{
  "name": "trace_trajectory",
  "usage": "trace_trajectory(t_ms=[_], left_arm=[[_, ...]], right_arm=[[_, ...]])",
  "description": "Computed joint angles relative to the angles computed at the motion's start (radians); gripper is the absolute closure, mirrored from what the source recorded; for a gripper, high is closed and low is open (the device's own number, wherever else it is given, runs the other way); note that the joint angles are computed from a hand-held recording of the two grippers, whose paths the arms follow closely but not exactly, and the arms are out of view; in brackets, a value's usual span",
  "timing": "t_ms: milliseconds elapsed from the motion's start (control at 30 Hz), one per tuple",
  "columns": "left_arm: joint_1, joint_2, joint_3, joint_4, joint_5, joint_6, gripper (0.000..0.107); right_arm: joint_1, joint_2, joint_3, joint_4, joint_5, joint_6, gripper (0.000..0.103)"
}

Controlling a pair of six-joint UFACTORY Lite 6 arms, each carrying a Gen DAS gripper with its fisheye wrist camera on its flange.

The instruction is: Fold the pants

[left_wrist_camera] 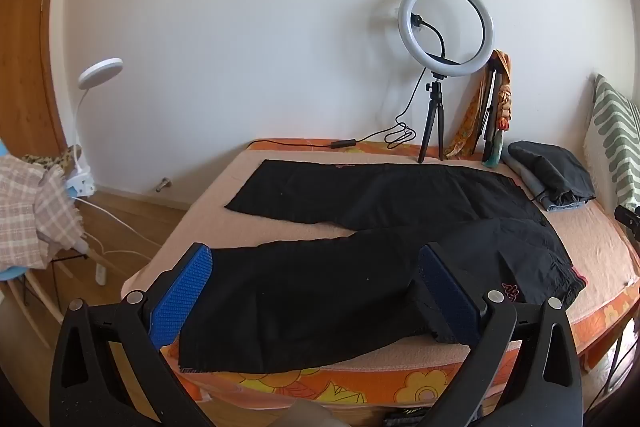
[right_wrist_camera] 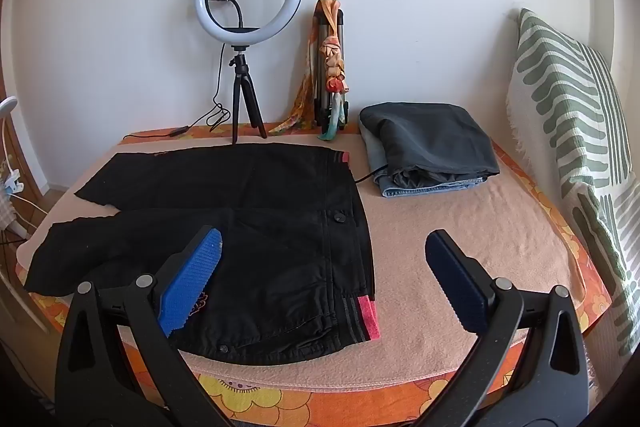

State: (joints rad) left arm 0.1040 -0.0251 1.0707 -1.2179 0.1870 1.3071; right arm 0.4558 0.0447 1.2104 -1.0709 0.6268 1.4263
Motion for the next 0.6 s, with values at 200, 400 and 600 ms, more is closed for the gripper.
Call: trace_trajectory(t_ms=[200, 400, 600], left_arm=[[0.0, -0.001, -0.002, -0.007, -0.001, 0.008, 0.004], [0.0, -0.001, -0.003, -0.011, -0.001, 0.011, 0.004], [-0.001, -0.002, -0.004, -0.015, -0.003, 0.015, 0.004]], right_arm=[[-0.001, -0.002, 0.001, 0.008, -0.002, -0.007, 0.0], [-0.004, -0.002, -0.001, 0.008, -0.006, -0.003, 0.0], [0.002, 0.003, 0.0, 0.004, -0.004, 0.006, 0.0]])
